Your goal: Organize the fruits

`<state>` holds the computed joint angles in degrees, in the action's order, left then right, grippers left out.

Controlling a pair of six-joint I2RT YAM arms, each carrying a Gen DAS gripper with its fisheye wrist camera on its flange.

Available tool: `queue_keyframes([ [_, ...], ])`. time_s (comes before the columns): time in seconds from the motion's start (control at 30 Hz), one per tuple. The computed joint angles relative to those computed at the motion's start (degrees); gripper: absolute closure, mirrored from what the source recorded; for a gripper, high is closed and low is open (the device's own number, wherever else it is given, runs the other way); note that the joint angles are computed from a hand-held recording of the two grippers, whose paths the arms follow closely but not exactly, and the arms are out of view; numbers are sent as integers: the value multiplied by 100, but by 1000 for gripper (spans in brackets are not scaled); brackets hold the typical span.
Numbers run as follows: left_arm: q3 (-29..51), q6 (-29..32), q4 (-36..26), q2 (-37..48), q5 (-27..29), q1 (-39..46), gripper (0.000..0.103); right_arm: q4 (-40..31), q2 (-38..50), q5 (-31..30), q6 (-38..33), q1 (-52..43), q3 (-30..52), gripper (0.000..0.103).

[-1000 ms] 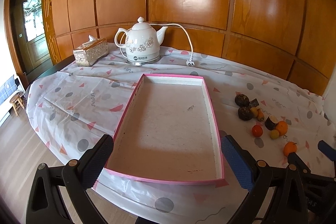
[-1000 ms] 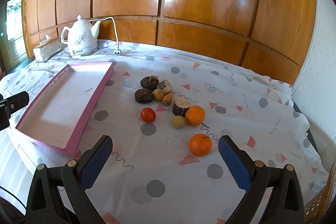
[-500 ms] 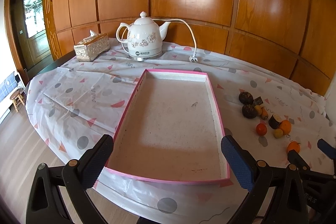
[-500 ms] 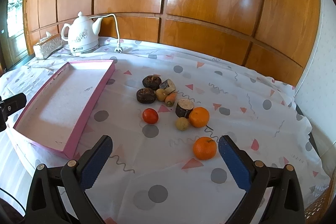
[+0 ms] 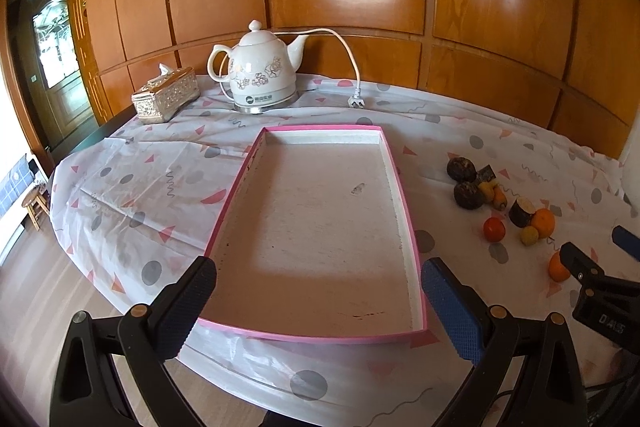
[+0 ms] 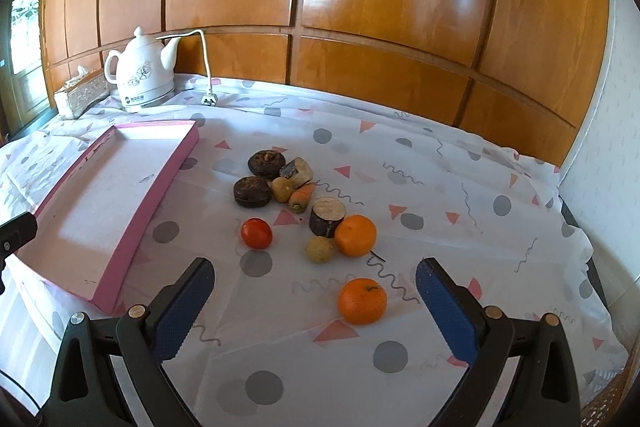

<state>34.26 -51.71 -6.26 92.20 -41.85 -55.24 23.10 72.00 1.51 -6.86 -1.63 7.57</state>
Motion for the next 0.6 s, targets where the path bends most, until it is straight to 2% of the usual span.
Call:
queue_keyframes([
  [0.2,268,181,-6,290,65,-93,0,-153,192,-395,-344,-600,181,1],
  [0.33,378,328,52,435,140,-116,0,-758,336,-844,-574,-1362,659,1],
  [0.6,460,523,237,634,409,-19,0,-1849,810,-1337,-936,-2777,1888,1],
])
